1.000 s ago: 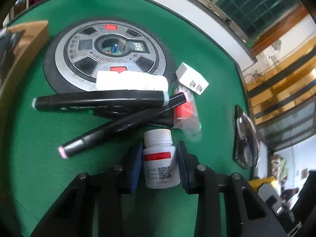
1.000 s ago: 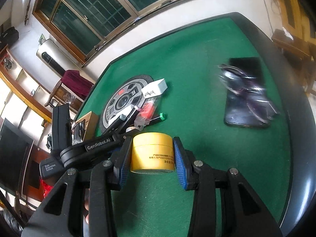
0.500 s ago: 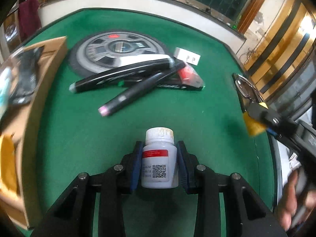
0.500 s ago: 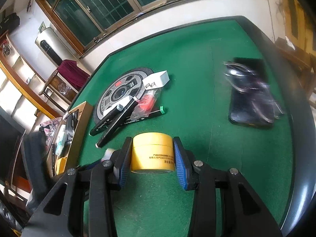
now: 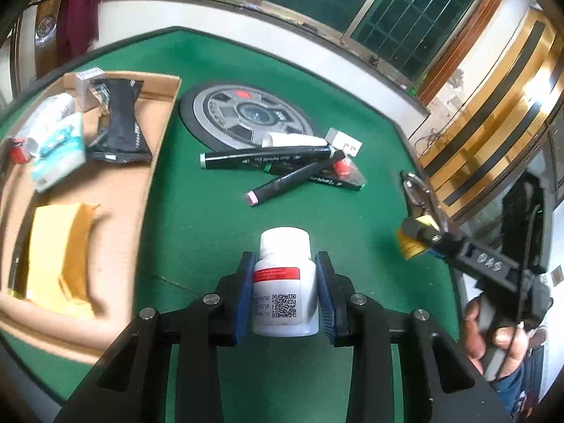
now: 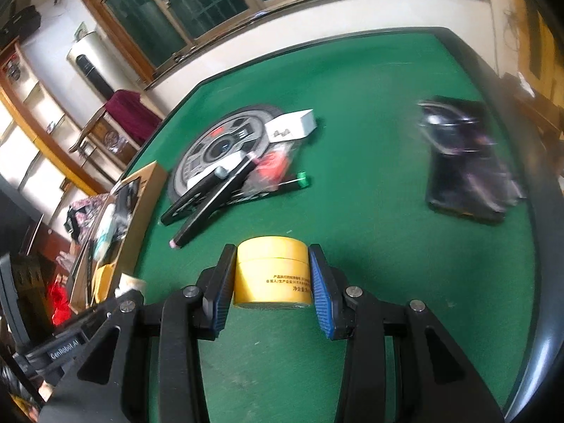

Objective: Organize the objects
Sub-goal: 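Carry the pill bottle and yellow tape roll into the tray and release them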

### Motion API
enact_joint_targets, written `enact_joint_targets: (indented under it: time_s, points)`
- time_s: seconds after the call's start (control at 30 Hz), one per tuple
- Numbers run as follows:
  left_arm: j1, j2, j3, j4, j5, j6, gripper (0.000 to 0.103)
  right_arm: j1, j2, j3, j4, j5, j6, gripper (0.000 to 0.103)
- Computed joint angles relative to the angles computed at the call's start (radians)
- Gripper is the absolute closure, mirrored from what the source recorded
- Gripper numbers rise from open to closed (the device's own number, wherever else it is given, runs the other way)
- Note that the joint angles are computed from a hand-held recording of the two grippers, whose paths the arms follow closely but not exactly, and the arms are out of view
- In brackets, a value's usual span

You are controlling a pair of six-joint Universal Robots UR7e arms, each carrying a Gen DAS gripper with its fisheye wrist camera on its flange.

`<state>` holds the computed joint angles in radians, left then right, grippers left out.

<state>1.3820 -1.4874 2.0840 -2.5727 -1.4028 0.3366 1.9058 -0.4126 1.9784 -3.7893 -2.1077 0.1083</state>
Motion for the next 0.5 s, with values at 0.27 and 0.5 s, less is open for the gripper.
enact_joint_targets:
  time_s: [0.27, 0.5]
  points:
    - [0.034, -0.055, -0.008, 0.031, -0.074, 0.012, 0.074, 0.007, 0.030, -0.029, 0.036, 0.001, -0.010, 0.066]
    - [0.079, -0.087, -0.040, 0.039, -0.137, 0.052, 0.073, 0.017, 0.045, -0.045, 0.062, -0.001, -0.019, 0.066]
